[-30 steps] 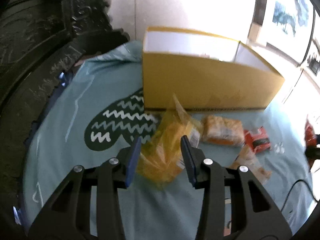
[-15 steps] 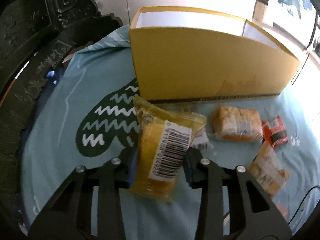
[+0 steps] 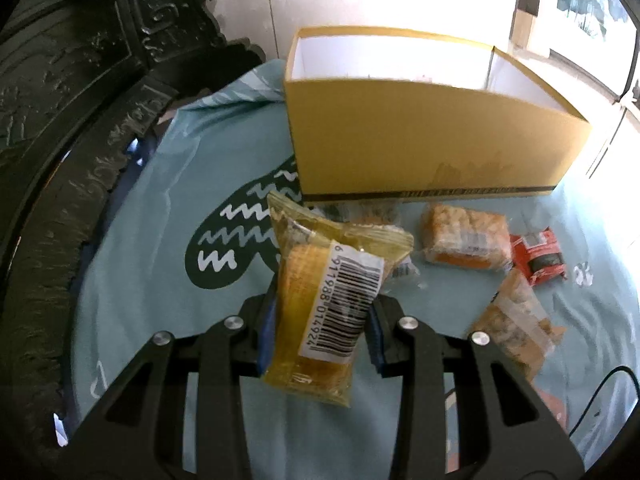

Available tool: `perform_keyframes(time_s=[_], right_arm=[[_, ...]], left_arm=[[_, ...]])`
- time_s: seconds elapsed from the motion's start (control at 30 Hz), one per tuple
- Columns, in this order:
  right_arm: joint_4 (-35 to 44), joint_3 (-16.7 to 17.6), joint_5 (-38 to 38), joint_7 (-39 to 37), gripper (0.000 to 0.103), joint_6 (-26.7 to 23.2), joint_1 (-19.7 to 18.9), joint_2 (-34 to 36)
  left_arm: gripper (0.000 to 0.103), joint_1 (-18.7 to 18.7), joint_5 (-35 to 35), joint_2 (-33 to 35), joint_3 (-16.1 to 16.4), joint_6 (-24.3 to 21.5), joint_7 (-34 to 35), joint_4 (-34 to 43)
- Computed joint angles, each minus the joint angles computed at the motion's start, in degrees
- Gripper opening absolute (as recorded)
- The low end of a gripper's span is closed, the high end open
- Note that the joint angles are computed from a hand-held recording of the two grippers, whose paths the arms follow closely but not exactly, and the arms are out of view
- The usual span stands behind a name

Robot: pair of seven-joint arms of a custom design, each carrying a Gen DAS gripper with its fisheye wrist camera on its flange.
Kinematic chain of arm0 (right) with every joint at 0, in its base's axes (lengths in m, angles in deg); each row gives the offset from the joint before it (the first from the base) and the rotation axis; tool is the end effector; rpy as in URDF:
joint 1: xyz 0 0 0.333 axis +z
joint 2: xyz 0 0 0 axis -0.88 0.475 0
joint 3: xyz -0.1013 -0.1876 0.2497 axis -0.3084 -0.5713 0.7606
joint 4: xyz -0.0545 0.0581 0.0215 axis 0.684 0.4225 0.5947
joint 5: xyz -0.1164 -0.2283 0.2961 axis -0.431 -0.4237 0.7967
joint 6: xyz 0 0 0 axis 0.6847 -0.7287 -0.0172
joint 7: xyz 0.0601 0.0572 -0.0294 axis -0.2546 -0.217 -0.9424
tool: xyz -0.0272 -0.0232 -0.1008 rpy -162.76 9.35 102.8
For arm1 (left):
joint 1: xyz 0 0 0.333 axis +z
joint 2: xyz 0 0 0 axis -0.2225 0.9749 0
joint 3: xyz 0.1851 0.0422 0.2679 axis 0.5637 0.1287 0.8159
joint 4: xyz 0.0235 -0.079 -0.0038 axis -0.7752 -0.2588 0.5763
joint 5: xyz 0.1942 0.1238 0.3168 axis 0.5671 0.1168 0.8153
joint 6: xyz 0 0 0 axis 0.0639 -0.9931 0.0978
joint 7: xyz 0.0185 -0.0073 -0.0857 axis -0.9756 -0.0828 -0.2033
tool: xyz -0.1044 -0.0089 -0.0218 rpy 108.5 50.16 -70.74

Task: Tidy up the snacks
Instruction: 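Lift the yellow bread bag and red packet off the cloth, then carry the yellow bread bag and red packet over the yellow box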

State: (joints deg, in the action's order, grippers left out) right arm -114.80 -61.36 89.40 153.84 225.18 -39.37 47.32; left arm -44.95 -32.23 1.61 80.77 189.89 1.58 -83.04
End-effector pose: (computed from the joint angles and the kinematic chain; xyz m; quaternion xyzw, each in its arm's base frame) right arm 0.5302 0.2616 0.4134 -0.7488 0.5870 -0.1110 0.2870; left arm 0.6100 -0.4509 0.3621 -0.6084 0.7249 -0.2196 0.2369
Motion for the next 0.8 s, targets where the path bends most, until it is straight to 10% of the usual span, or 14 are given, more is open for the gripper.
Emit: perform_keyframes(time_s=[0.8], right_arm=[[-6.79,0.76,4.02,-1.98,0.045,5.9,-2.0,-7.72]], left_arm=[[0.036,-1.75,8.85,-8.37,-0.02,4.6,-8.54,-6.61]])
